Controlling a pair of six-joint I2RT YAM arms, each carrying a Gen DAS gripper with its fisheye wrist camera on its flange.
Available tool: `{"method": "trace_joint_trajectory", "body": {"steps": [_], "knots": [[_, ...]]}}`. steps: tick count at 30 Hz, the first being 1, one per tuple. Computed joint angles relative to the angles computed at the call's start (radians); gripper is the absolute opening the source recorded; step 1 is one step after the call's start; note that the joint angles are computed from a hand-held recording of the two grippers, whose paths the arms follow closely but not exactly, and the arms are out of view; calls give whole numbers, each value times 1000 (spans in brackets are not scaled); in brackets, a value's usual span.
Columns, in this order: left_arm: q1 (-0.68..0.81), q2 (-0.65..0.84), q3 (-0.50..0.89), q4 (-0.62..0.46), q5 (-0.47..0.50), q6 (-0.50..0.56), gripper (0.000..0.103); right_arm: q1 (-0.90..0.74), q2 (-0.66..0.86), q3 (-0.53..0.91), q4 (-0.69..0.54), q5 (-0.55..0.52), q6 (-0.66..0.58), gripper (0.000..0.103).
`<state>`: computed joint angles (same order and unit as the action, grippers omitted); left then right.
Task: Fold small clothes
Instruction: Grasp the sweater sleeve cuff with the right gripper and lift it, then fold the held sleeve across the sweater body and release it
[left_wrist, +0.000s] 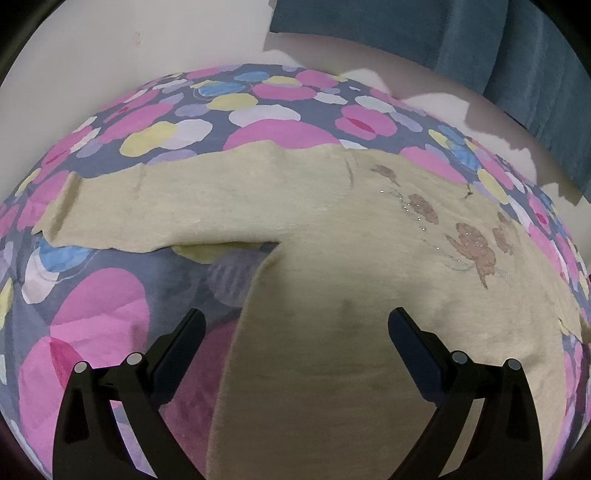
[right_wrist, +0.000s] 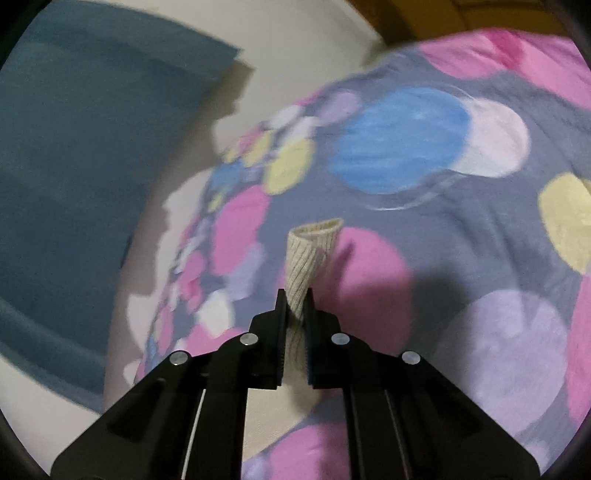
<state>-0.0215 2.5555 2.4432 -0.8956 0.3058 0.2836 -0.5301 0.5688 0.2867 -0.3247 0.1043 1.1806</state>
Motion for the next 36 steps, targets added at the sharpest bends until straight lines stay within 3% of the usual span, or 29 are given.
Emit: {"method": "trace_joint_trajectory", "body": {"steps": [3, 6, 11, 16, 21, 28, 36], "knots": [[9, 4, 17, -2, 7, 11, 98, 228, 141, 123, 49, 140, 20, 8], [21, -2, 17, -4, 22, 19, 98, 411, 345, 264, 147, 215, 10, 8], [38, -6, 18, -14, 43, 24, 98, 595, 708, 539, 276, 227, -50, 8], [46, -1, 45, -39, 63, 26, 98, 717, 997, 798, 285, 222, -95, 8], [57, -1, 61, -36, 79, 19, 98, 834, 1264, 1083, 238, 220, -119, 8], [64, 44, 157, -84, 81, 3, 98, 944, 1589, 1520, 60, 177, -174, 8], [62, 45, 152, -85, 79, 7, 98, 991, 1844, 1879, -112, 116, -216, 8]]}}
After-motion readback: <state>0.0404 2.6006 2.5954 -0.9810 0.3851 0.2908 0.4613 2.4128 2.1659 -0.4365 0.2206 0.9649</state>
